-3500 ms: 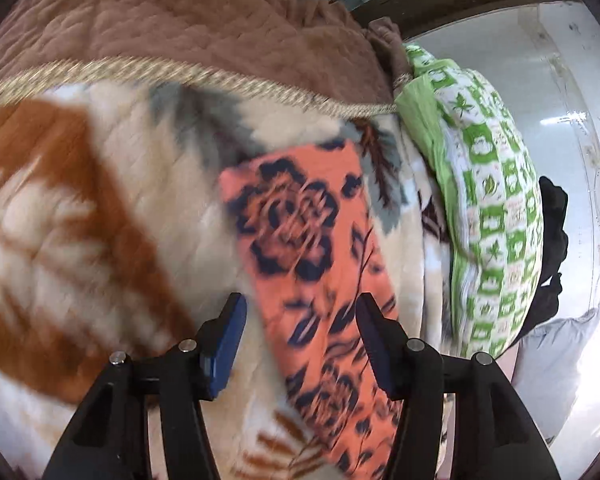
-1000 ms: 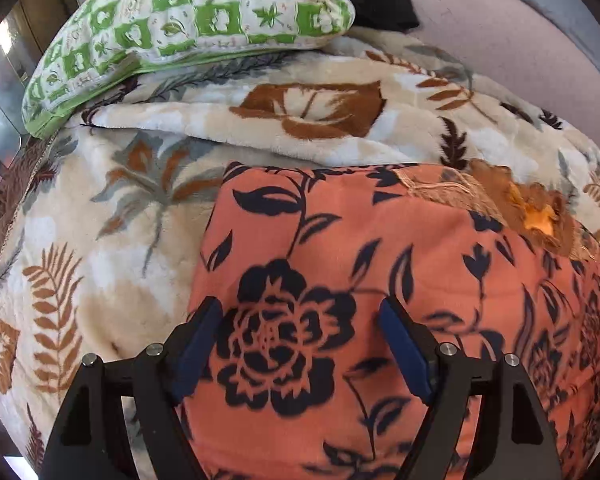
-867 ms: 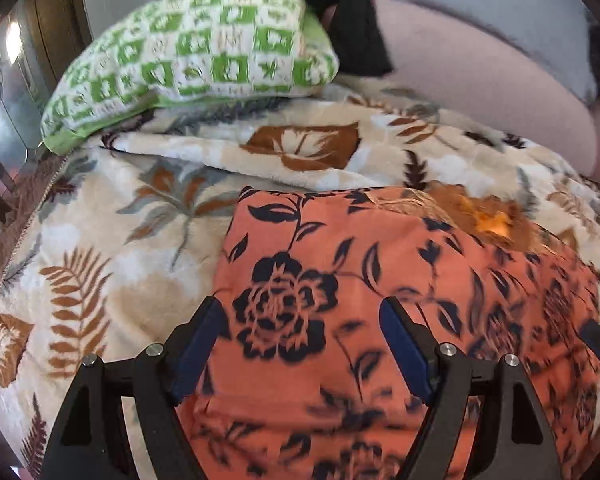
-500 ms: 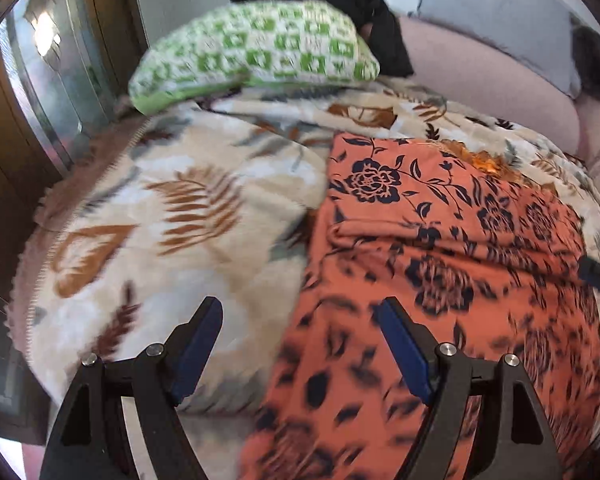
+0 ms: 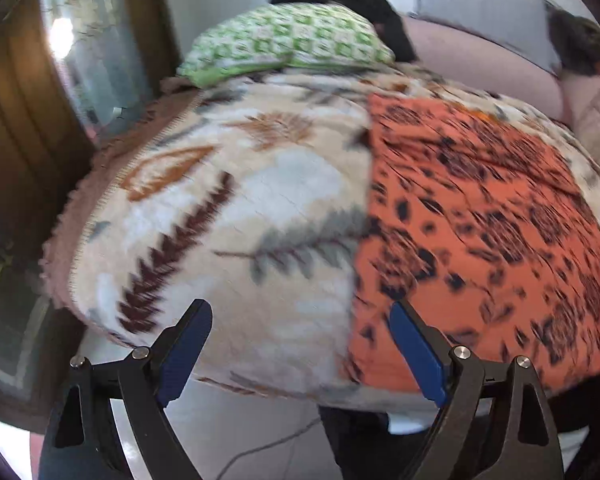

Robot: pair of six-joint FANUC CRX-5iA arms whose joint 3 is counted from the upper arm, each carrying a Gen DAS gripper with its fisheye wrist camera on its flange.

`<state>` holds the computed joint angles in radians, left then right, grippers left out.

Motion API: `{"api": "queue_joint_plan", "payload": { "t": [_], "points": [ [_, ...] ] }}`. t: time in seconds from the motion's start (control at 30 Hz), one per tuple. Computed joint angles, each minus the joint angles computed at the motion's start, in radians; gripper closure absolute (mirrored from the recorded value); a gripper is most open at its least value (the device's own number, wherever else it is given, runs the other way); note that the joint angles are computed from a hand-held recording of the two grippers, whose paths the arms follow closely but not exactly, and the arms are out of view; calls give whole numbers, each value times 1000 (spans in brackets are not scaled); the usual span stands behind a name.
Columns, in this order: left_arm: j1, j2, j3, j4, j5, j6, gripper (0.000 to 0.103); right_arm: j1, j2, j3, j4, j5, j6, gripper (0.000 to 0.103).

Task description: Fold small clothes

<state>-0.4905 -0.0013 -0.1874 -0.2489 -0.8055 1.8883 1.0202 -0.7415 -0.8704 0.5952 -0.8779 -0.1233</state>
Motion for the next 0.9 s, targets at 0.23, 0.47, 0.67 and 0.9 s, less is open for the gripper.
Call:
{"api": "queue_joint_plan", "payload": {
  "t": [0.23, 0.47, 0.67, 0.9],
  "points": [
    [131, 32, -196, 561, 142, -403, 13, 122, -67, -35, 25, -150, -141, 36],
    [137, 72, -230, 761, 143, -618, 63, 147, -91, -37, 22, -211, -175, 36],
    [145, 130, -180, 753, 103, -596, 67, 198, -193, -74, 24, -301, -235, 36],
    [158, 128, -140, 665, 64, -469, 35, 125, -310, -114, -173, -224, -154, 36]
  ]
}}
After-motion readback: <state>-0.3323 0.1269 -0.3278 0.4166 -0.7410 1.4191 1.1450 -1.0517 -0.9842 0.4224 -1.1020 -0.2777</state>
